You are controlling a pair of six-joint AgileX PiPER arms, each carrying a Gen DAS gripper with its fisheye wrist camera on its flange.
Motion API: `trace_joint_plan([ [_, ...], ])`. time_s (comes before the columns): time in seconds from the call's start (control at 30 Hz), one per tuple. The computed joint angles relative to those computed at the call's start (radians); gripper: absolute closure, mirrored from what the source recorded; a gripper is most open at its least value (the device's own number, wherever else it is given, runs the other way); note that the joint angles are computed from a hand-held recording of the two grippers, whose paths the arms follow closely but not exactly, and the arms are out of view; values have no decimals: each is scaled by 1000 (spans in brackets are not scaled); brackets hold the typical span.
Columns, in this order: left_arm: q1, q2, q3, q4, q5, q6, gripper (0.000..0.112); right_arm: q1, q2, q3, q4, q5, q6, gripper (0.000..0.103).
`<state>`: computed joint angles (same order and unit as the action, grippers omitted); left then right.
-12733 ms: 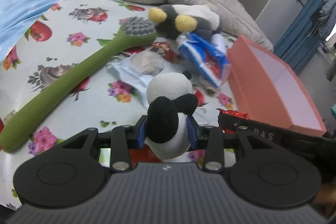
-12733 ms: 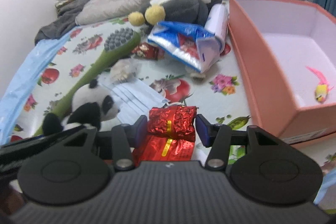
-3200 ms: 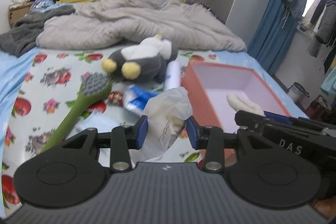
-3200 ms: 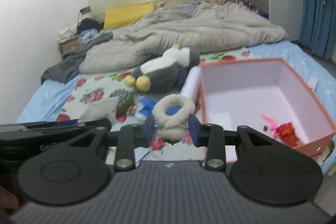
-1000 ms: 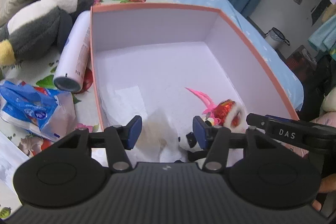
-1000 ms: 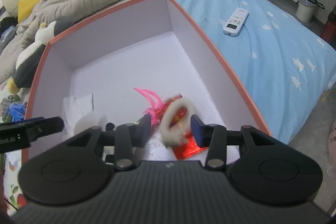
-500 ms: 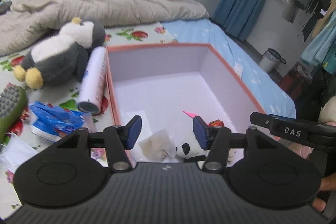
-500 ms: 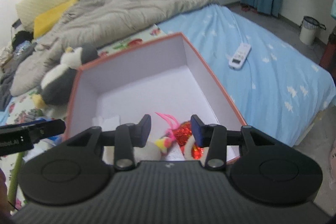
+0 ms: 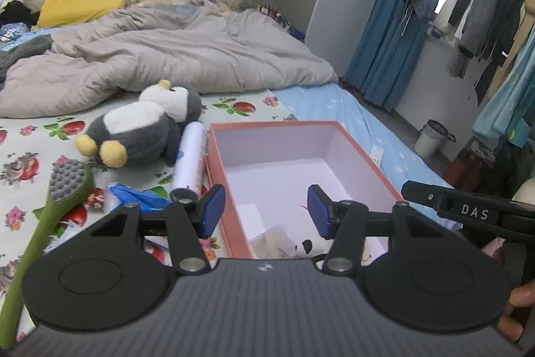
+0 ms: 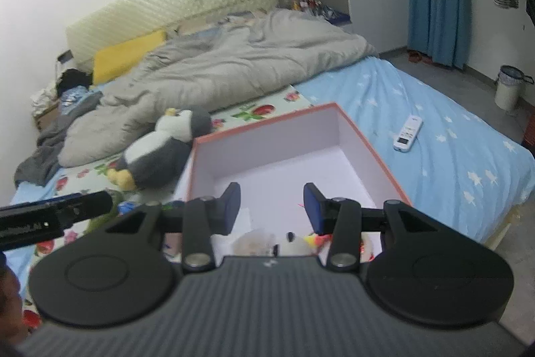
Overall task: Organize soft objects
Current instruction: 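Withdraw both tools from the shoebox back over the bed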
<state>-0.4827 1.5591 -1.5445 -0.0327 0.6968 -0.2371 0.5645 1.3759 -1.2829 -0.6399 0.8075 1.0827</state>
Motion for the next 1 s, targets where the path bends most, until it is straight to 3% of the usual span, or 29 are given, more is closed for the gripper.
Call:
trace_joint_plan([
  [0.4, 109, -336, 302, -29, -27, 74, 48, 300, -23, 3, -211, 139, 245, 58],
  [1.0, 438, -681, 706, -316, 14, 394, 48, 594, 87, 76, -308, 160, 490, 58],
])
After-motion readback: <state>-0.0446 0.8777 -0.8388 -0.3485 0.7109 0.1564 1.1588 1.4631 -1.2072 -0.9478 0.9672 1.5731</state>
